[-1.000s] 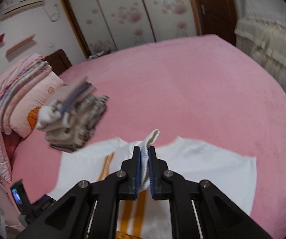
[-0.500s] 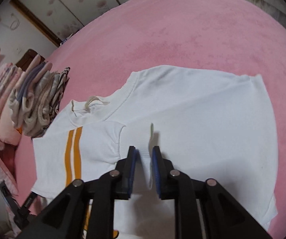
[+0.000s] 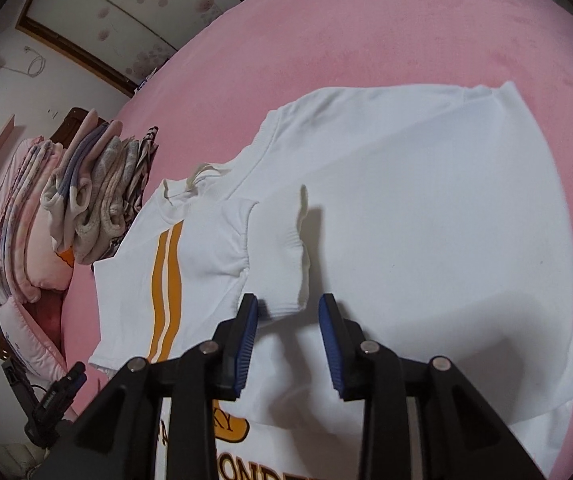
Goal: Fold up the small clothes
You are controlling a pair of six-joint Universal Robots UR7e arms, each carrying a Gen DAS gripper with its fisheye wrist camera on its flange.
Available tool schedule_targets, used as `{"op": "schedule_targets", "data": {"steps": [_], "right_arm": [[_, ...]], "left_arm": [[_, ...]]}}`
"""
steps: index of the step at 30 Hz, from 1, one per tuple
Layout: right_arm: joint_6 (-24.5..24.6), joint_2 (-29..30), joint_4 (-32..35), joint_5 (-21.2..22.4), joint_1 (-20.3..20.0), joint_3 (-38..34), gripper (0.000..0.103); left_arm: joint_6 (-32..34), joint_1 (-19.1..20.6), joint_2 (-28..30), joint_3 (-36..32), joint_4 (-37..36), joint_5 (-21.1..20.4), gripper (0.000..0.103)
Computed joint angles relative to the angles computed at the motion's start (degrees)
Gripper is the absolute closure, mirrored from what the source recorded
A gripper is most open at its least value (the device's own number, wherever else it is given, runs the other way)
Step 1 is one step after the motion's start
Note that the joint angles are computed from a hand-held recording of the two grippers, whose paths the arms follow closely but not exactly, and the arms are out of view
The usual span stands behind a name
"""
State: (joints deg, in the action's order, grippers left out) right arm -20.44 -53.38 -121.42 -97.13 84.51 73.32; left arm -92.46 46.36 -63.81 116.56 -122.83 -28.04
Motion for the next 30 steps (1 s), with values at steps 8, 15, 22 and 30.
{"op": "schedule_targets", "data": {"steps": [8, 15, 22, 30], "right_arm": [[-5.31, -4.52, -8.82, -0.41, 0.96, 6.86, 0.096], [-6.82, -8.8, -18.07, -2.23, 0.41, 14.1, 0.096], [-5.02, -8.48, -17.48, -5.11, -1.7, 15.06, 0.094], [-8.11, -9.48, -22.79, -5.23, -0.87, 16.62, 0.095]], "left_arm": [[14.75, 6.02, 4.79, -8.01, -5.39, 2.97, 0.028], [23.14, 11.75, 9.85, -14.5, -9.6, 1.17, 0.028], [24.79, 15.03, 11.53, -16.97, -11.85, -1.08, 0.028], [35.62, 17.25, 13.91, -22.37, -12.62, -5.15, 0.028]]}}
